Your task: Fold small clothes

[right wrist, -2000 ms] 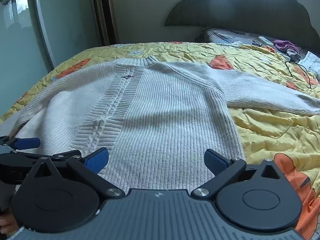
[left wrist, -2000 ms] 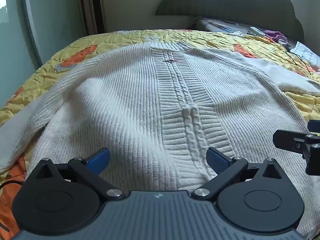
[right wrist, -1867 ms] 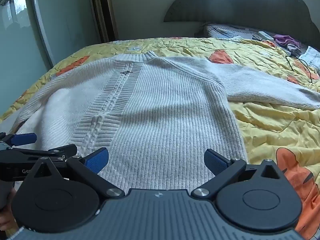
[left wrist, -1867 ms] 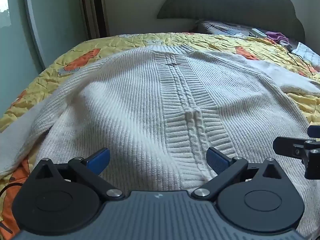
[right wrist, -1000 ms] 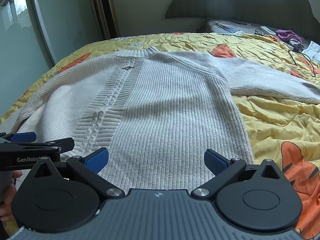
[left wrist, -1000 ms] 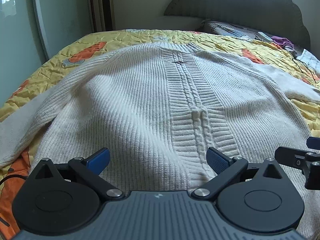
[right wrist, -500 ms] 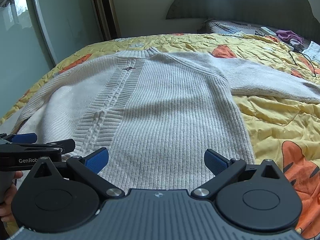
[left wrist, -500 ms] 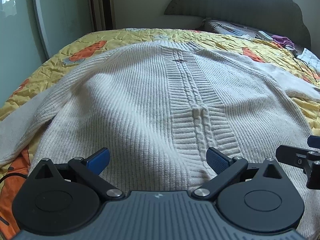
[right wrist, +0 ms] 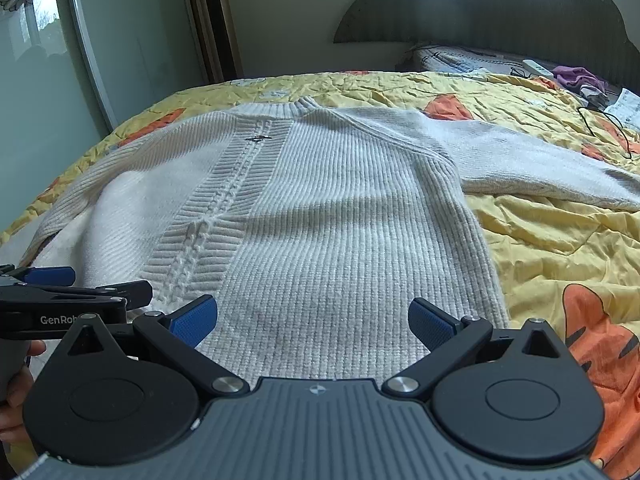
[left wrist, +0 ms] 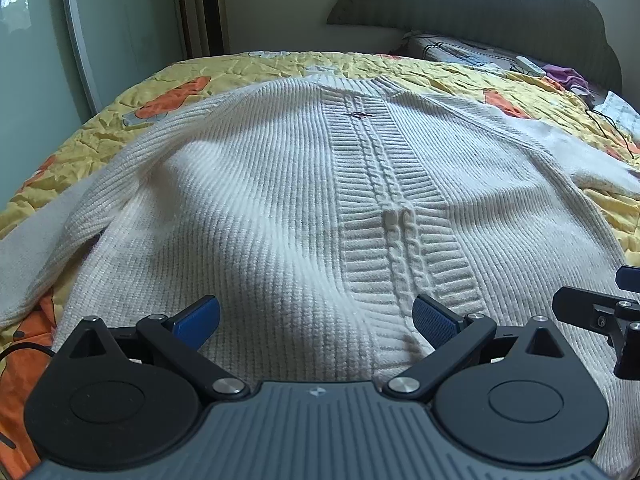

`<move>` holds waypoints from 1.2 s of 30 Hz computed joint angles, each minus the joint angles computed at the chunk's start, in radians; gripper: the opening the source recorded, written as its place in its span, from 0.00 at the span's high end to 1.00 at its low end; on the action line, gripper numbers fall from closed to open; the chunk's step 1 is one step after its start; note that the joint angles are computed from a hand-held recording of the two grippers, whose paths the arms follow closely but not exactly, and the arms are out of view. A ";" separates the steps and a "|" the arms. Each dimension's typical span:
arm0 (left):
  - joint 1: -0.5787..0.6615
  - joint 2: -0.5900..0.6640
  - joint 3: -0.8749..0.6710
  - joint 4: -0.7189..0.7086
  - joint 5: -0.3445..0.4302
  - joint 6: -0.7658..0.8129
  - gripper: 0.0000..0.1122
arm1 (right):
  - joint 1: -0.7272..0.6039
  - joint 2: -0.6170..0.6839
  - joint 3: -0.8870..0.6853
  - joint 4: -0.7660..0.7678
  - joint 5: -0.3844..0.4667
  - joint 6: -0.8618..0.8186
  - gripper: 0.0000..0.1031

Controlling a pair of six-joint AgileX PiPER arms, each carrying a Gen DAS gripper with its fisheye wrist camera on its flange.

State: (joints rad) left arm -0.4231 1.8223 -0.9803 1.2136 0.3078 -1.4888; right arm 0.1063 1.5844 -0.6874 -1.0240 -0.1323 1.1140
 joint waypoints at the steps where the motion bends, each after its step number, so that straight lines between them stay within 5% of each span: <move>1: 0.000 0.001 -0.001 -0.003 0.000 0.004 0.08 | -0.003 0.001 -0.001 -0.025 -0.003 0.027 0.00; 10: -0.002 0.002 -0.001 0.004 -0.004 0.003 0.08 | -0.051 0.009 0.002 -0.155 -0.079 0.157 0.00; 22: -0.026 0.017 -0.036 0.117 0.000 -0.079 0.08 | -0.155 0.029 0.046 -0.030 -0.326 -0.099 0.00; 30: -0.083 0.088 -0.123 0.438 0.042 -0.352 0.08 | -0.342 0.094 -0.001 -0.091 -0.426 -0.062 0.00; 36: -0.108 0.181 -0.189 0.404 0.057 -0.320 0.08 | -0.535 0.240 -0.155 -0.187 -0.447 0.108 0.00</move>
State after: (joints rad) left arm -0.5315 2.0034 -1.1694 1.6171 0.3650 -1.8086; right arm -0.4283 1.8249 -0.8424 -1.2111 -0.5793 1.2219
